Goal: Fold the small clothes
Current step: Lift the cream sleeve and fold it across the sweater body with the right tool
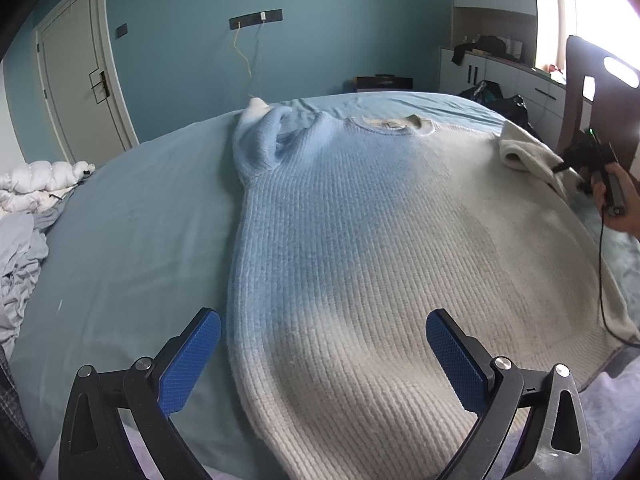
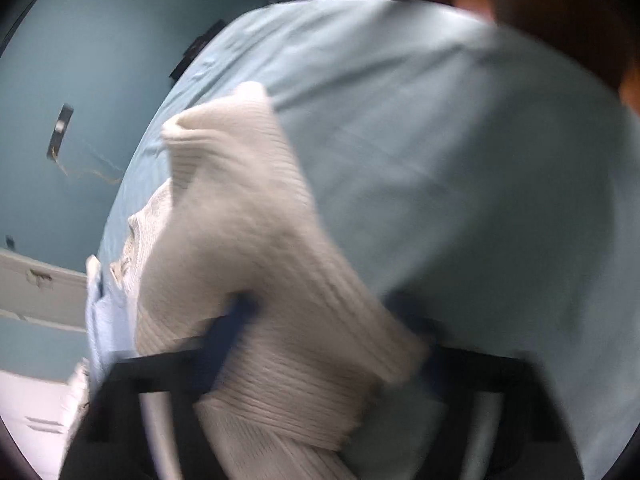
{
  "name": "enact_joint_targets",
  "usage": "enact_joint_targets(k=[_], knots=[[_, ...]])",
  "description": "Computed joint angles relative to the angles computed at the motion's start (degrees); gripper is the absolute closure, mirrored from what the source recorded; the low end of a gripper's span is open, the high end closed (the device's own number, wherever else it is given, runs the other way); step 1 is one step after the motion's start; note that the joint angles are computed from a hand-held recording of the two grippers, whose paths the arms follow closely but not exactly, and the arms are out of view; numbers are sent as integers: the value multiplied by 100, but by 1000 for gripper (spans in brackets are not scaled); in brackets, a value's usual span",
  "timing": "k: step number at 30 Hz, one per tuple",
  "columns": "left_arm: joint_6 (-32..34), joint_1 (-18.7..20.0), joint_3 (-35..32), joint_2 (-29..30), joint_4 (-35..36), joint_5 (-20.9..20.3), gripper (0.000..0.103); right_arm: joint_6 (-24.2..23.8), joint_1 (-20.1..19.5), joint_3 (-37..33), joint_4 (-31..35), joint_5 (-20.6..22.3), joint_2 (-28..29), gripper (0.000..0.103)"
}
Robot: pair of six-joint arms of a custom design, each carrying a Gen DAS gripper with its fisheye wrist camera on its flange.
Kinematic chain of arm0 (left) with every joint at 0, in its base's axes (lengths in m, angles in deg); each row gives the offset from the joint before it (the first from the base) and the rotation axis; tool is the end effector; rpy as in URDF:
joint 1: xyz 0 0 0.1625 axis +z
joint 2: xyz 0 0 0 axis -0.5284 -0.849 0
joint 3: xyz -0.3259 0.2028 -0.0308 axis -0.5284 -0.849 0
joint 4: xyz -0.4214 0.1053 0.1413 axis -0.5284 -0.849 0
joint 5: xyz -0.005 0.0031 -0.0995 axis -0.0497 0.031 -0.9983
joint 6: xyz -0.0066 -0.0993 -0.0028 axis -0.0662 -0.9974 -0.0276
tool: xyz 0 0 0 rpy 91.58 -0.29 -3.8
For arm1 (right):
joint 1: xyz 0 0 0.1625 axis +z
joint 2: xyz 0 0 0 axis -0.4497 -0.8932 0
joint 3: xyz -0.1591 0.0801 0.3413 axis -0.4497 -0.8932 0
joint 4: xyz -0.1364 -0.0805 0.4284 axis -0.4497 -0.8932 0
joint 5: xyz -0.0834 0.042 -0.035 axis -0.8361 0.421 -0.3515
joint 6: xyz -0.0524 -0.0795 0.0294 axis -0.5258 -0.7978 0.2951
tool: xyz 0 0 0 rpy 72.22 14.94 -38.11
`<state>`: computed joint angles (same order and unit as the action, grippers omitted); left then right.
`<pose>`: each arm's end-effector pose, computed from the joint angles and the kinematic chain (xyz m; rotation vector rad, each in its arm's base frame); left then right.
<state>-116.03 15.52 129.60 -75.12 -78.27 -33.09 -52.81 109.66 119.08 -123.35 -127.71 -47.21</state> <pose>-0.4842 -0.0466 0.1426 0.2100 2.1014 -0.9313 0.0456 -0.4471 0.5476 -0.2908 -2.6753 0.7132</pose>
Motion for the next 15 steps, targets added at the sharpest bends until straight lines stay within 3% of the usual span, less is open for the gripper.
enact_joint_targets(k=[1, 3, 5, 7, 9, 11, 14, 15], knots=[[-11, 1, -6, 0, 17, -4, 0, 29, 301, -59, -133, -399, 62, 82], [-52, -14, -4, -17, 36, 4, 0, 95, 612, -286, -187, -581, 103, 95], [-93, -33, -5, -36, 58, 17, 0, 309, 919, -759, -140, -769, 212, 96], [-128, -46, -5, -66, 72, 47, 0, 555, 1396, -1490, 38, -1397, 513, 99], [-154, -60, -2, -93, 69, 73, 0, 386, 1830, -1987, -42, -2070, 735, 100], [-200, -91, -19, -100, 82, 110, 0, 61, 2471, -2709, -206, -3037, 1198, 100], [-238, -110, -56, -89, 139, 142, 0, -485, 2934, -3287, -348, -3883, 1604, 100], [-246, -115, -62, -89, 146, 144, 0, -676, 3168, -3574, -313, -4416, 1885, 100]])
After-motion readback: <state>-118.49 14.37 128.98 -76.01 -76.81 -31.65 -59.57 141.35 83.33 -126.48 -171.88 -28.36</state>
